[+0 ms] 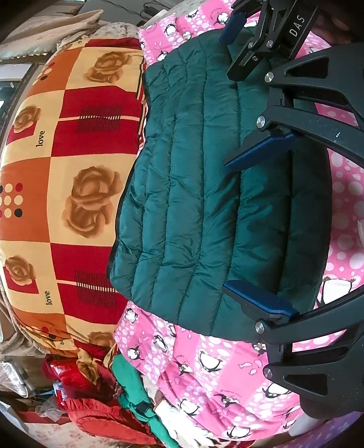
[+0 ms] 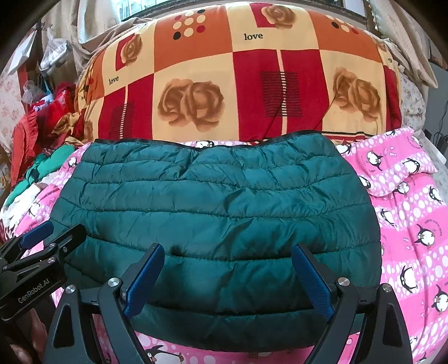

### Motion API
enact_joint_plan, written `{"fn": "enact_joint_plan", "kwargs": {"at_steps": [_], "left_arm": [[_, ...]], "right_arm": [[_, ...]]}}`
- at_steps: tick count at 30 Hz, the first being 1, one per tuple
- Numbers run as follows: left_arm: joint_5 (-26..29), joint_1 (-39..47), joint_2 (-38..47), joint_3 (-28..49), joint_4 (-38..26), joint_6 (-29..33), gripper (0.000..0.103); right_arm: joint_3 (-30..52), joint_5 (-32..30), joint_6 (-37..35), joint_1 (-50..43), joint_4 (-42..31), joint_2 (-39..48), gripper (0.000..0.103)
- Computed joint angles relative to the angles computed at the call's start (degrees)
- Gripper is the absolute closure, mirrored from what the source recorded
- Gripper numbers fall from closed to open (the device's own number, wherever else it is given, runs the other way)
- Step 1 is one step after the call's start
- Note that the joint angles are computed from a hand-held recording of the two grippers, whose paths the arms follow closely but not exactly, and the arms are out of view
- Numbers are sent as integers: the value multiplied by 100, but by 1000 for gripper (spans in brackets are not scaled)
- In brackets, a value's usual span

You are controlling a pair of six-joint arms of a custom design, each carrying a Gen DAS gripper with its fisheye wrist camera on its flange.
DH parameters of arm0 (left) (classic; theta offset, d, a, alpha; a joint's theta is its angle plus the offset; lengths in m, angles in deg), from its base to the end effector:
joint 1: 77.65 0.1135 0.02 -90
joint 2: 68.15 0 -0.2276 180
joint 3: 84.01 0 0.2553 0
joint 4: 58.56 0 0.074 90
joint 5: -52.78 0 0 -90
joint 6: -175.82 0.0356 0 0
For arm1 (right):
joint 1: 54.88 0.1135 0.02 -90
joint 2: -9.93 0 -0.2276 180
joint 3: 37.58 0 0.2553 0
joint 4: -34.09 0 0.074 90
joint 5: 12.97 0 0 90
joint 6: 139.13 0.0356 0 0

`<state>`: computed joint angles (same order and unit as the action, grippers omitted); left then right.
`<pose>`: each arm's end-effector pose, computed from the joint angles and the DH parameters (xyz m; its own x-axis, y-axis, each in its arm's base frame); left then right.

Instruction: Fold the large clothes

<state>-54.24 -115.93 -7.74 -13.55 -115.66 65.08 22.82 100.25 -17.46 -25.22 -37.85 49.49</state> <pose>0.1891 -0.1359 0.2769 -0.6917 0.1145 -0.7131 0.2041 0.9781 -0.0409 0.1374 0.0621 0.2662 -0.7014 0.1558 -0.6955 0.1511 0.9861 0.0686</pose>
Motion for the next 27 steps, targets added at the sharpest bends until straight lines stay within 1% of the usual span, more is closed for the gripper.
{"fn": "enact_joint_plan", "kwargs": {"at_steps": [17,25,27], "left_arm": [[-44,-69,221,69,18,20,22],[-193,-145,144,-109,291,169,22],[-146,-112,163,-107,296,188,22]], "right_arm": [[-138,-227,-57,-214,156,-42,12],[-212,-321,-83,-306,225,-25,12],[-231,-357,-116,-354,258,-23,12]]}}
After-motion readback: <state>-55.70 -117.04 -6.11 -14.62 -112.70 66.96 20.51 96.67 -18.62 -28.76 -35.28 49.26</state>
